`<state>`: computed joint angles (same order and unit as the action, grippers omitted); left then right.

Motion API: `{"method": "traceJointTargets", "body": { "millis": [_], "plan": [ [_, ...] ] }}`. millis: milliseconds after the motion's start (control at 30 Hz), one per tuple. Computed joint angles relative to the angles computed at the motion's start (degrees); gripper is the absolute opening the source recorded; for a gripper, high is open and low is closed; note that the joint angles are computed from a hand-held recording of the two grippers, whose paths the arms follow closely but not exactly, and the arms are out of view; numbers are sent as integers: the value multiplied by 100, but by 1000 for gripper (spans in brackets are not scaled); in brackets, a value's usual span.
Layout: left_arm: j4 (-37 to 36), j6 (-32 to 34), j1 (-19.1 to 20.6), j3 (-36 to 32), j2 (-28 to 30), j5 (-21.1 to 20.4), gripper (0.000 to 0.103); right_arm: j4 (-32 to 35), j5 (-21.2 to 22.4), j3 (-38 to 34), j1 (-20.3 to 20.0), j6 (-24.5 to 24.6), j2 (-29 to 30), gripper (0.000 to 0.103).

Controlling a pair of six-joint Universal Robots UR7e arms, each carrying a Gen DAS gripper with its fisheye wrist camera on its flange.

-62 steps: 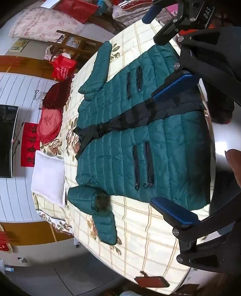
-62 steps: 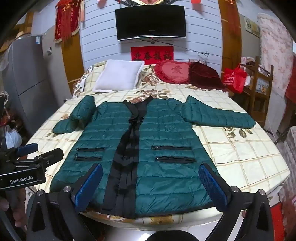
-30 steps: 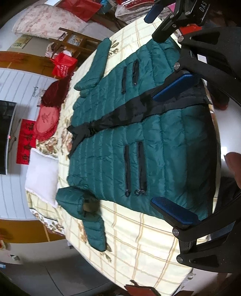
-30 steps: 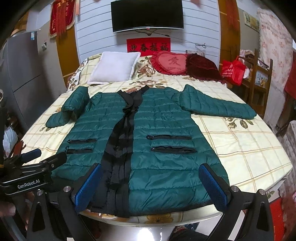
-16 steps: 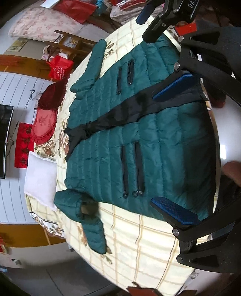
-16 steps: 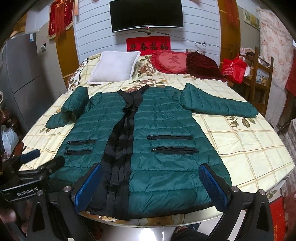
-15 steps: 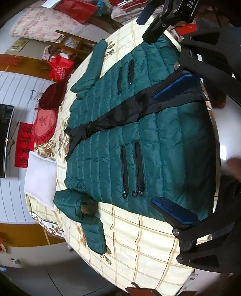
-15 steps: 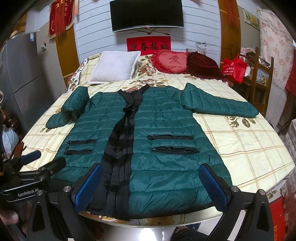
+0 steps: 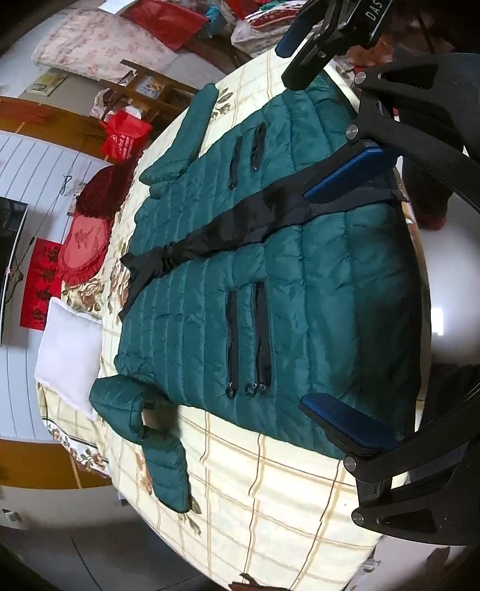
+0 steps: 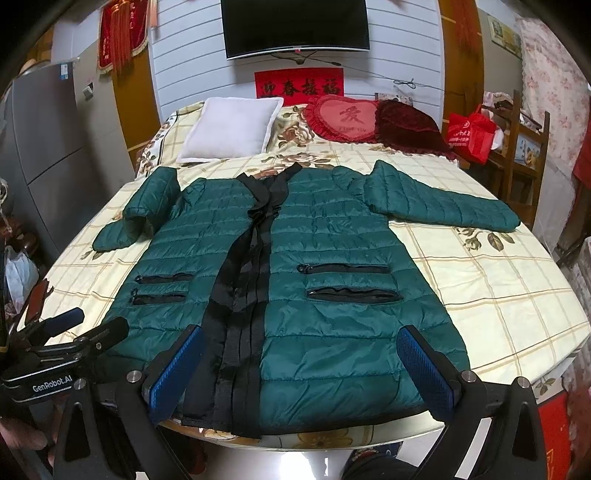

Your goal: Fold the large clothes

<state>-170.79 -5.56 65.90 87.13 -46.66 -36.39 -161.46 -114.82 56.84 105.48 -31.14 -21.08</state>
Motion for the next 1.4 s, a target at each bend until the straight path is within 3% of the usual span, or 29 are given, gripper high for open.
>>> {"method": "traceJointTargets", "body": {
  "millis": [333,533,667,1400],
  "plan": [
    [86,-116,10,-10,-36,-12,103,33,34,-11,-4,28,7,103],
    [-259,262,-55,10,31,16,103,40,33,-38,-6,37,15,103],
    [-201,117,-19,21,-31,-218,103,62,28,-62,-5,37,23,103],
    [30,-89,46,-44,79,-94,103,150,61,-126,-46,97,33,103]
  ]
}}
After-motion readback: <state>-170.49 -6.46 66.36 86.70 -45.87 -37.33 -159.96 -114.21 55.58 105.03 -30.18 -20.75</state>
